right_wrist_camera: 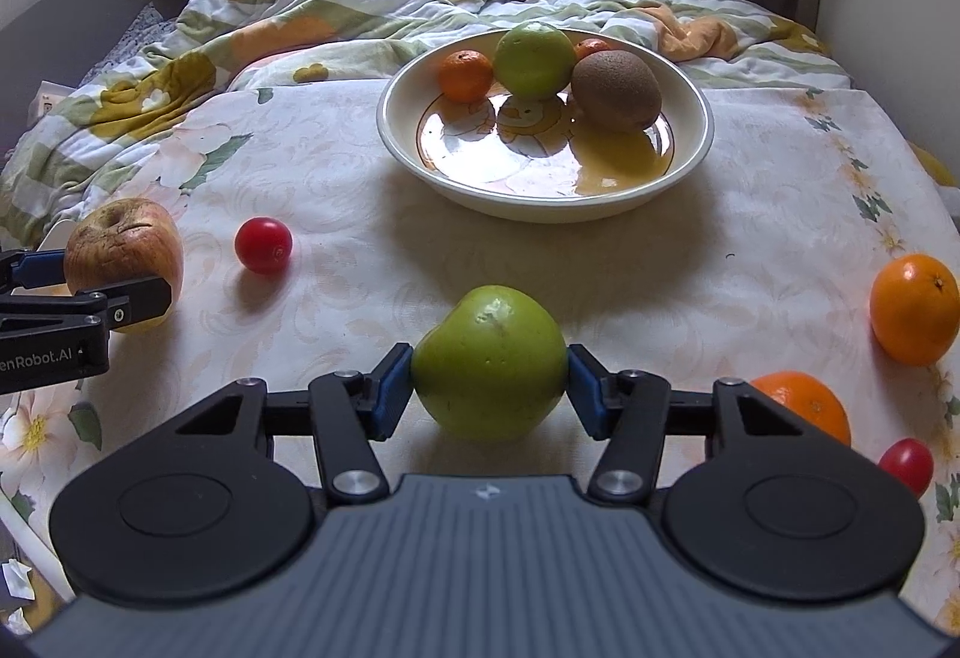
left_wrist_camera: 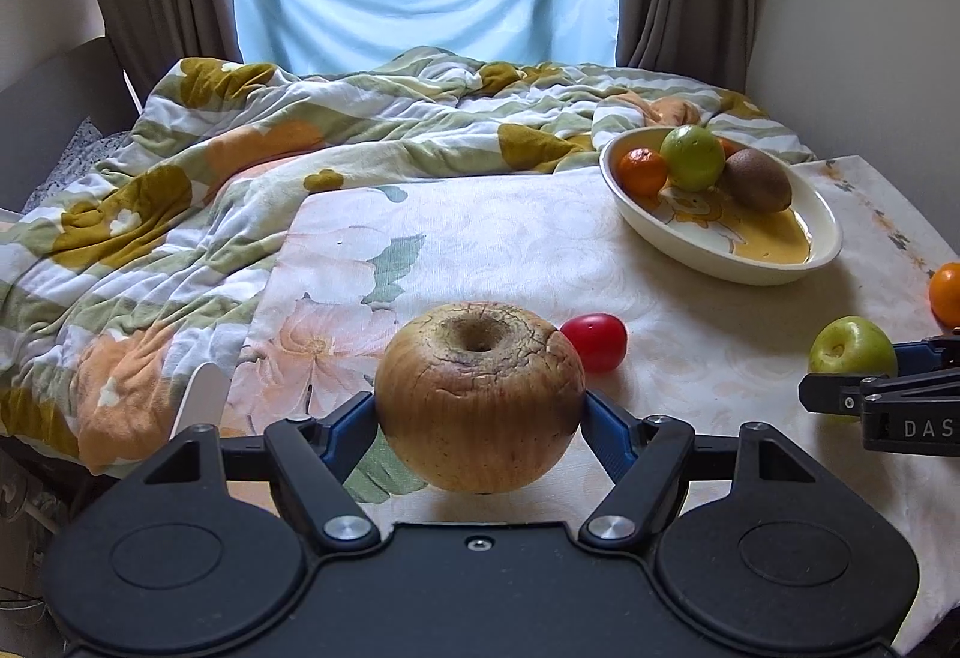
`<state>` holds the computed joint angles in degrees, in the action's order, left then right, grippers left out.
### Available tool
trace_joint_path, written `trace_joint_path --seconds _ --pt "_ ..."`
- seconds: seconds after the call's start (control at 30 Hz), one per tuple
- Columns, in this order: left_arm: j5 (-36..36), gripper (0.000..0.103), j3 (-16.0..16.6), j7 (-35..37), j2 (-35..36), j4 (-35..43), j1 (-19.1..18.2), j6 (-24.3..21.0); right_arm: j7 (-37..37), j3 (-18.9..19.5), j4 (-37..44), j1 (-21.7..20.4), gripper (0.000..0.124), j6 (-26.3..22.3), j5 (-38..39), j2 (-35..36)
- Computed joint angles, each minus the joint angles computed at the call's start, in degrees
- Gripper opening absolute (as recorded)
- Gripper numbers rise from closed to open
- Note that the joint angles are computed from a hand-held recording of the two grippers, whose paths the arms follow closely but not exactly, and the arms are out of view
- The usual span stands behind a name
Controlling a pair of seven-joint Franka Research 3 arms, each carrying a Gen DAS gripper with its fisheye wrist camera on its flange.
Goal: Organize fruits
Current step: 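Carry the brown apple into the bowl with the left tool while the right tool carries the green apple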
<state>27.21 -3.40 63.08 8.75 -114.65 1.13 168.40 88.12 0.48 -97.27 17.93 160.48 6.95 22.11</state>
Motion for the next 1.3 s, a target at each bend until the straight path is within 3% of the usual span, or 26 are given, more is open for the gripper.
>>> trace_joint_path --seconds 0.47,0.9,1.1,1.3 --pt "9.48 0.077 -1.07 -13.6 -6.28 -0.66 -2.16 -3.49 -7.66 2.57 -2.1 -3.55 0.07 -0.93 5.82 -5.46" --pt "21.26 0.078 -3.95 -27.7 -5.9 6.67 -5.16 -9.59 -23.76 3.37 0.2 -8.67 0.07 -7.01 17.67 -9.61" --pt "21.1 0.077 -3.44 -27.19 -1.89 12.27 -6.58 -9.51 -28.33 2.64 5.63 -9.78 0.07 -8.88 18.38 -7.31" --pt "15.95 0.077 -2.61 -20.14 5.32 20.48 -7.7 -9.22 -27.04 2.02 13.88 -9.89 0.07 -10.24 16.54 -1.83"
